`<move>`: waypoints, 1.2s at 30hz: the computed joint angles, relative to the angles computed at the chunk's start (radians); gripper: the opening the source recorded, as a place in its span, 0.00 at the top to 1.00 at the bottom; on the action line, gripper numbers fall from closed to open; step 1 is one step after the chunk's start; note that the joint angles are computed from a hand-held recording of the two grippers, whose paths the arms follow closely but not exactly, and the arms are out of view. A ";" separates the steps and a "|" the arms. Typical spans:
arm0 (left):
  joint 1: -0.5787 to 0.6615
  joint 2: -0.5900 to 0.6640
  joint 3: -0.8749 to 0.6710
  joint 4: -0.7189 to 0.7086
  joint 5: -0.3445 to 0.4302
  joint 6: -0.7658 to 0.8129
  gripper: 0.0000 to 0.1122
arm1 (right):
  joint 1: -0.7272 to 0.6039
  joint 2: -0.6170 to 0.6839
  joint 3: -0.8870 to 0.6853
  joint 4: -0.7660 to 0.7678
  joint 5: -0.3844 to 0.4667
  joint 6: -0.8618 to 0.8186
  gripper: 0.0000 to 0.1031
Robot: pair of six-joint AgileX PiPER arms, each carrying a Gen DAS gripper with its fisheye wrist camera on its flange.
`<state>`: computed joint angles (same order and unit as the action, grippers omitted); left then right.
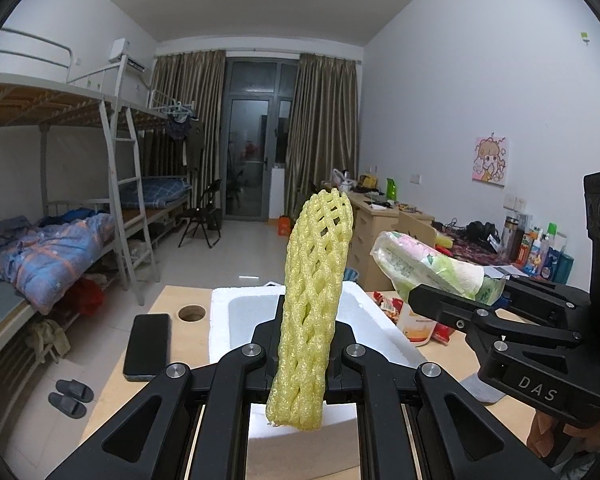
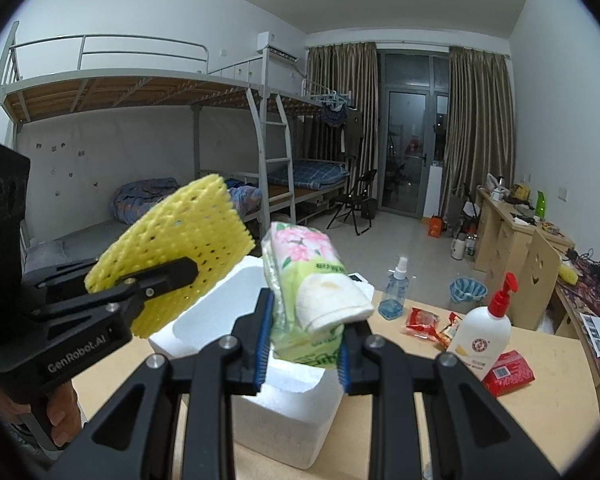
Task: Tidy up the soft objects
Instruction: 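Lift and carry the foam net and tissue pack over the foam box, then lower the yellow foam net into the foam box and open the left gripper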
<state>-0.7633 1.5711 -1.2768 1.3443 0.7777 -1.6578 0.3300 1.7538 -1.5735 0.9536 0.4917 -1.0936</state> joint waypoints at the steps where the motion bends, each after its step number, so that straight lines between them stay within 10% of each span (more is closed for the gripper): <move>1: 0.009 0.001 0.000 -0.004 -0.010 0.005 0.90 | 0.003 0.003 -0.004 -0.007 -0.003 0.007 0.70; 26: 0.115 0.115 -0.128 -0.168 -0.095 0.198 0.87 | 0.011 0.035 -0.023 -0.079 -0.040 0.105 0.70; 29: 0.120 0.122 -0.134 -0.177 -0.089 0.198 0.54 | 0.010 0.037 -0.026 -0.086 -0.041 0.115 0.70; 31: 0.113 0.119 -0.118 -0.124 -0.068 0.136 0.14 | 0.008 0.042 -0.031 -0.087 -0.040 0.118 0.70; 36: 0.098 0.097 -0.084 -0.046 -0.047 0.053 0.11 | 0.007 0.046 -0.036 -0.094 -0.045 0.135 0.70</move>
<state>-0.6652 1.6686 -1.3612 1.2983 0.7306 -1.6051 0.3372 1.8001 -1.6099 0.8598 0.4470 -0.9581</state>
